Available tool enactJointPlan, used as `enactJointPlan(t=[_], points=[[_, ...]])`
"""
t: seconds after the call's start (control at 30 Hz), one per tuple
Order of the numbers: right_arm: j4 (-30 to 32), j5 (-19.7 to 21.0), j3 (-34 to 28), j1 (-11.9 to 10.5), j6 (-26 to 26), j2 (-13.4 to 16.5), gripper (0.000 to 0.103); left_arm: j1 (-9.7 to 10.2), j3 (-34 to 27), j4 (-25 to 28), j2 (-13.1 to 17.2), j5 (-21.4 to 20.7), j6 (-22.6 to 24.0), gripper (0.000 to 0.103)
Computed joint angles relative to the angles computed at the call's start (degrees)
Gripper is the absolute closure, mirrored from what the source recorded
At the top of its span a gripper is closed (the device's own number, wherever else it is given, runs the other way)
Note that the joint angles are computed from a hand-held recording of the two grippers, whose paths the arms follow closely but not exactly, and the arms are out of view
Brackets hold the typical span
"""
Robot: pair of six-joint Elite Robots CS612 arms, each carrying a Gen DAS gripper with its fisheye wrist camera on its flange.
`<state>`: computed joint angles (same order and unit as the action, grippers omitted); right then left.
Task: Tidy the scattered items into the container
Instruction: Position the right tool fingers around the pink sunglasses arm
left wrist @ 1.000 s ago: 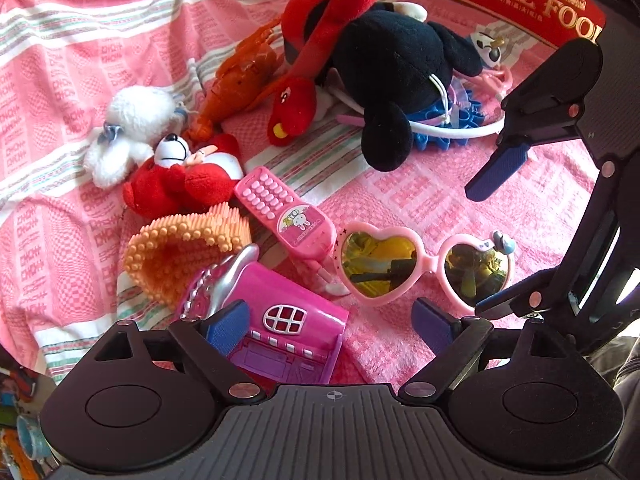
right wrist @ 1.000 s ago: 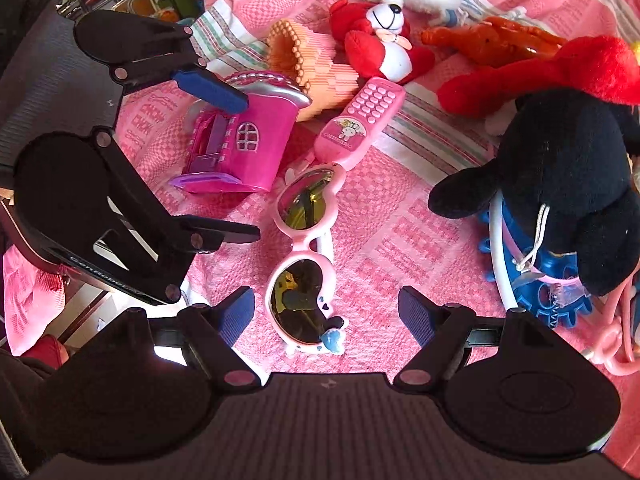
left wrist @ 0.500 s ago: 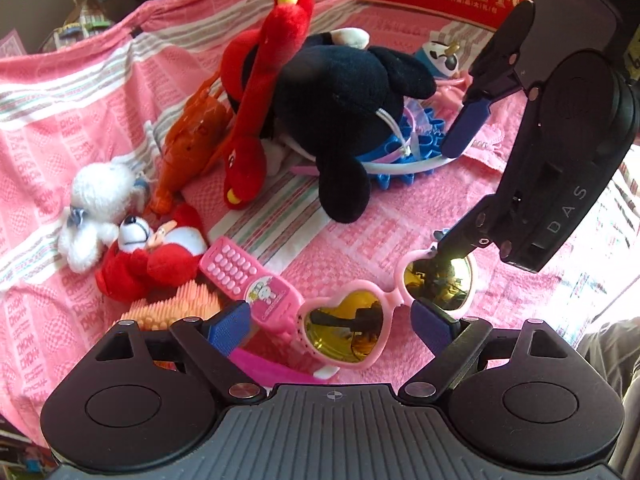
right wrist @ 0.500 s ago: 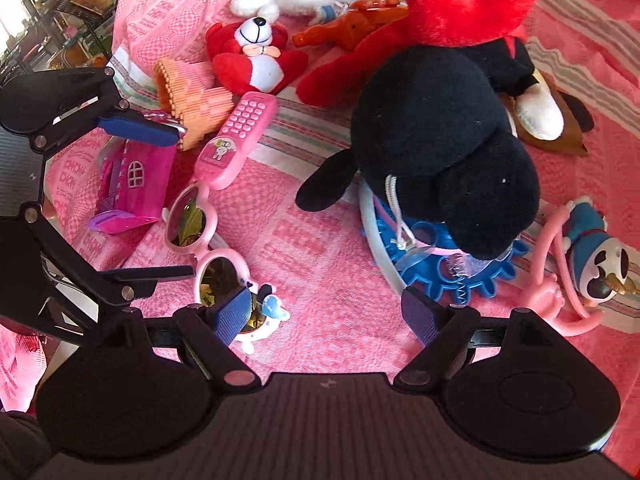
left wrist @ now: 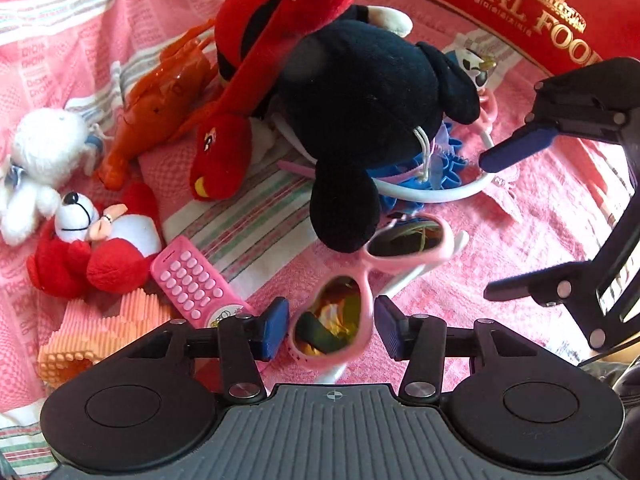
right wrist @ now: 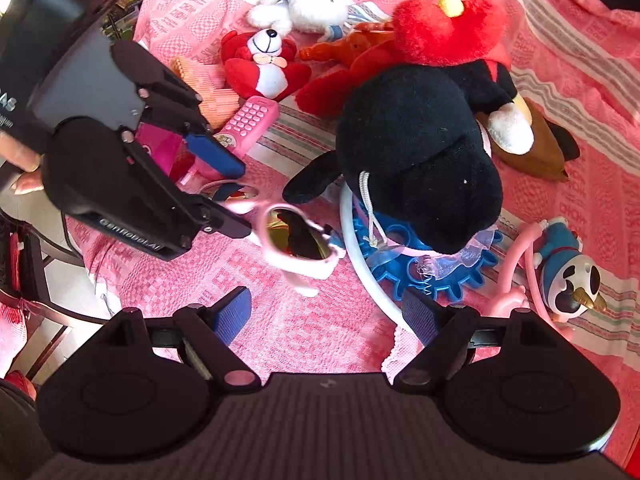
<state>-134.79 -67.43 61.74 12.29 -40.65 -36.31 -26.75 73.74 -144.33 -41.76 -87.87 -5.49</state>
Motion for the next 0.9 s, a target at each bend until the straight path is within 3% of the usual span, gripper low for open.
enactJointPlan(t=[0.13,0.27,0.43,0.53,0.6,0.73,0.83,0.9], points=[[-2.05,0.40,0.13,0.37,-1.59,0.30,0.021,0.52,-0.37,0.12,0.24,-1.61,-0.68,0.042],[-0.52,1.93,-2.17,0.36,0.74,1.35,0.030,0.58,-0.01,-0.25,-0.13,-1.23,-1.45,0.041],[-1.03,0.42,-3.83,0.89,2.55,2.50,0.041,0.52,1.07,-1.37,-0.72,0.51,-4.48,0.043],[-1.56,-1.35,-4.87,1.60,3.92,3.29,0.042,0.40,0.84,-1.01,-0.40,1.58,-5.81,0.042],[-2.77,-2.72,-4.96,2.08,4.70,3.65,0.041,0.56,0.43,-0.60,-0.20,1.24,-6.78,0.048],[-5.63,-3.65,-4.54,2.45,6.06,3.87,0.036,0.83,0.07,-0.74,0.02,0.55,-4.51,0.057],[-7.18,-4.15,-4.12,2.42,5.68,3.97,0.024,0.69,-0.25,0.78,0.04,0.30,-1.87,0.054],[-7.24,-4.46,-4.21,2.24,5.29,4.00,0.022,0.87,-0.36,1.54,-0.04,-1.31,-1.03,0.051]])
